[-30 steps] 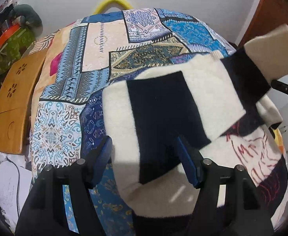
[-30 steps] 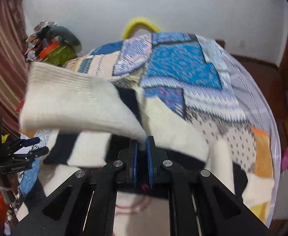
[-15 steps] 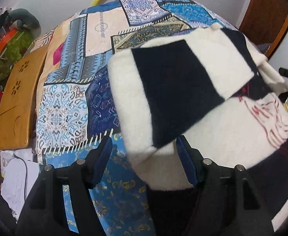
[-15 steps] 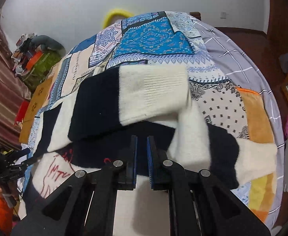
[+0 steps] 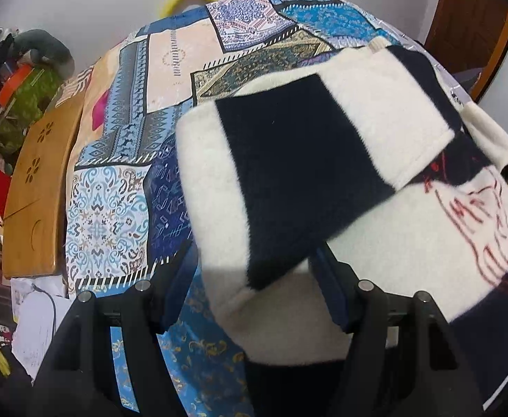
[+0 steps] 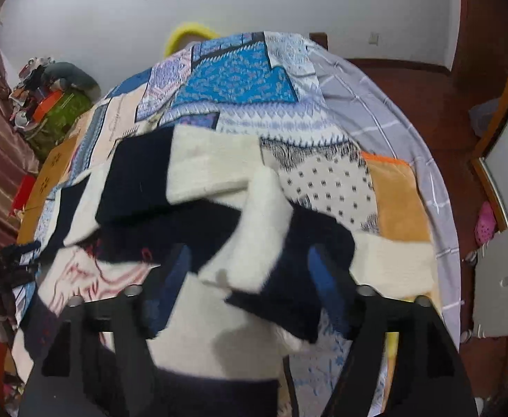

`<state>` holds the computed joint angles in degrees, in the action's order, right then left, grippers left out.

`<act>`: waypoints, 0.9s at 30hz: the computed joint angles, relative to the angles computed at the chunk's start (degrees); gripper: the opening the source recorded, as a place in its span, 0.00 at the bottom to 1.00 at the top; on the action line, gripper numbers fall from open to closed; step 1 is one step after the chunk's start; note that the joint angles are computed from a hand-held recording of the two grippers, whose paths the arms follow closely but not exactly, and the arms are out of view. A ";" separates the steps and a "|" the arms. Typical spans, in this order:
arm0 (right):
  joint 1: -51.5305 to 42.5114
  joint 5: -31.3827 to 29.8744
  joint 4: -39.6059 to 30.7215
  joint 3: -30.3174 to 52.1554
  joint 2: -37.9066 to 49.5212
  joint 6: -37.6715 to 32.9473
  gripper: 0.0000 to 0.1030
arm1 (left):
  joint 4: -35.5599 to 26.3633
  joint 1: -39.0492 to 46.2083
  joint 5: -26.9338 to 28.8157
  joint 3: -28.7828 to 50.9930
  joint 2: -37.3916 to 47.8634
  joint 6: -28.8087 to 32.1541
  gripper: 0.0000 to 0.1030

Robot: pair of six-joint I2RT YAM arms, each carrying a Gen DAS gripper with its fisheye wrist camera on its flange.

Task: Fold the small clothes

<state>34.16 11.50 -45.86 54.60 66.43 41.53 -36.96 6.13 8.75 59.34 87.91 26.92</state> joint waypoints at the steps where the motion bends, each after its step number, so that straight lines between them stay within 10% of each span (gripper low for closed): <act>1: 0.25 0.14 -0.16 -0.35 0.14 -0.17 0.68 | 0.04 -0.27 0.03 0.11 0.09 -0.29 0.65; 9: -2.32 -2.48 6.86 -6.19 4.22 0.11 0.65 | -0.12 -1.66 -0.89 0.00 -0.29 -2.04 0.65; 16: -2.84 -2.85 9.71 -6.75 5.47 0.25 0.18 | -0.33 -1.77 -1.07 0.14 -1.00 -2.45 0.65; 27: -10.41 4.69 -0.95 -7.14 -8.28 -1.78 0.14 | -0.54 -2.32 -0.79 0.47 -1.78 -2.79 0.65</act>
